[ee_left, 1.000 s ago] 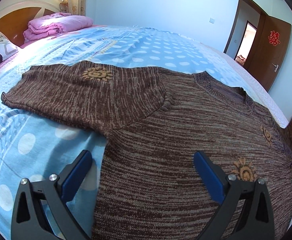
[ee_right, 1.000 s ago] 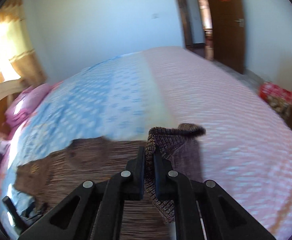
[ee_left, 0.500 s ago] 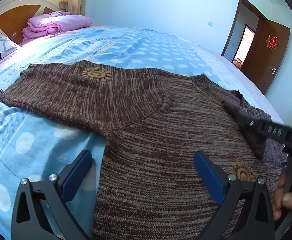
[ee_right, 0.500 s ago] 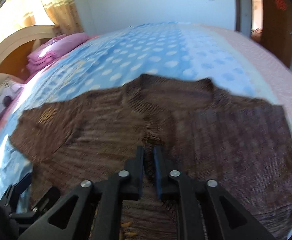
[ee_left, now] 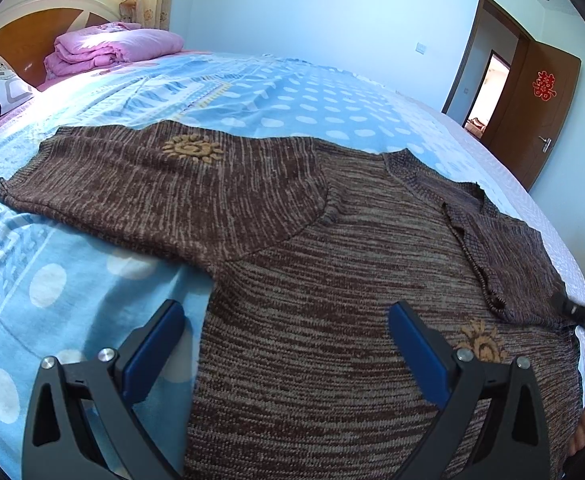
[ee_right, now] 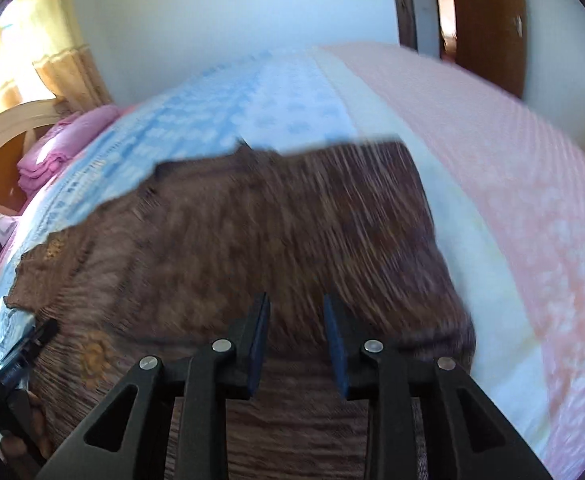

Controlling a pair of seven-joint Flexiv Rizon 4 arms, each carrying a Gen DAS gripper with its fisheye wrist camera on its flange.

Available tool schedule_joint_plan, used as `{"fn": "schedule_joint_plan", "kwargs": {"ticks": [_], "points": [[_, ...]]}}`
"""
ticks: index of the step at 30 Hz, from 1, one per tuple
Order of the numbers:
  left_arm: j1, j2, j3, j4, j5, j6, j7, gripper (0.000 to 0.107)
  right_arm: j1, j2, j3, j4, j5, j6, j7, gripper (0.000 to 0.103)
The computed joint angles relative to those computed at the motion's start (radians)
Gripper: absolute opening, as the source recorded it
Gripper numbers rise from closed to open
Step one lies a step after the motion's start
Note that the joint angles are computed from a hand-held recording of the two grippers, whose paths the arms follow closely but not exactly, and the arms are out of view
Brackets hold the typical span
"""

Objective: Fold small clothes
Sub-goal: 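Fold the gripped sleeve and side inward across the sweater body with the right tool, then grasp the other sleeve with the left tool and fold it inward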

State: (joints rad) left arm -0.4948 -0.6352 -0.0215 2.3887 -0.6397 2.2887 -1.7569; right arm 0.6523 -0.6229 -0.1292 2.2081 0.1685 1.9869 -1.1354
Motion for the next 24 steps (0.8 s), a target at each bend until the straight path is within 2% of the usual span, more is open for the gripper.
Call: {"fn": "schedule_joint_plan", "kwargs": {"ticks": [1, 2, 3, 5, 6, 8, 11, 17, 18, 19, 20, 21, 23, 24], "points": [[-0.003, 0.0, 0.002, -0.002, -0.005, -0.003, 0.004, 0.103, -0.019, 0.0, 0.033, -0.012, 0.049, 0.004, -0.062, 0.029], [-0.006, 0.001, 0.003, -0.002, -0.01, -0.006, 0.007, 0.103, -0.01, 0.009, 0.034, -0.018, 0.081, -0.019, -0.103, 0.029], [-0.008, 0.001, 0.004, -0.003, -0.013, -0.009, 0.01, 0.103, 0.027, 0.014, 0.002, -0.013, 0.103, -0.031, -0.115, 0.029], [-0.011, 0.002, 0.006, -0.004, -0.019, -0.014, 0.016, 0.103, 0.118, 0.021, -0.112, 0.026, 0.034, -0.042, -0.023, 0.029], [-0.01, 0.002, 0.006, -0.004, -0.019, -0.014, 0.017, 0.103, 0.181, 0.03, -0.168, 0.026, 0.073, -0.072, -0.025, 0.029], [-0.009, 0.002, 0.006, -0.003, -0.017, -0.013, 0.015, 0.103, 0.223, 0.032, -0.201, 0.035, 0.061, -0.014, 0.011, 0.029], [-0.015, 0.002, 0.008, -0.005, -0.026, -0.017, 0.022, 0.103, 0.22, 0.021, -0.155, -0.015, 0.071, 0.03, -0.066, 0.029], [-0.028, 0.01, 0.011, -0.01, -0.057, -0.042, 0.046, 0.103, 0.214, -0.074, -0.094, -0.157, -0.009, -0.063, -0.107, 0.029], [-0.012, 0.013, 0.005, -0.005, -0.035, -0.038, 0.032, 0.103, 0.246, -0.093, -0.125, -0.165, -0.004, -0.079, -0.1, 0.029], [0.021, 0.017, -0.009, 0.006, 0.011, -0.03, 0.004, 0.103, 0.261, -0.095, -0.14, -0.158, 0.002, -0.049, -0.099, 0.031], [0.053, 0.022, -0.022, 0.017, 0.058, -0.022, -0.025, 0.103, 0.253, -0.094, -0.132, -0.154, 0.001, -0.034, -0.098, 0.035], [0.091, 0.03, -0.036, 0.03, 0.112, -0.019, -0.057, 0.103, 0.221, -0.093, -0.098, -0.154, -0.012, -0.027, -0.097, 0.043], [0.16, 0.063, -0.054, 0.064, 0.2, -0.022, -0.126, 0.103, 0.159, -0.089, -0.035, -0.147, -0.029, 0.008, -0.094, 0.043], [0.153, 0.084, -0.035, 0.088, 0.185, -0.01, -0.149, 0.103, 0.132, -0.086, -0.009, -0.146, -0.036, 0.015, -0.091, 0.043]]}}
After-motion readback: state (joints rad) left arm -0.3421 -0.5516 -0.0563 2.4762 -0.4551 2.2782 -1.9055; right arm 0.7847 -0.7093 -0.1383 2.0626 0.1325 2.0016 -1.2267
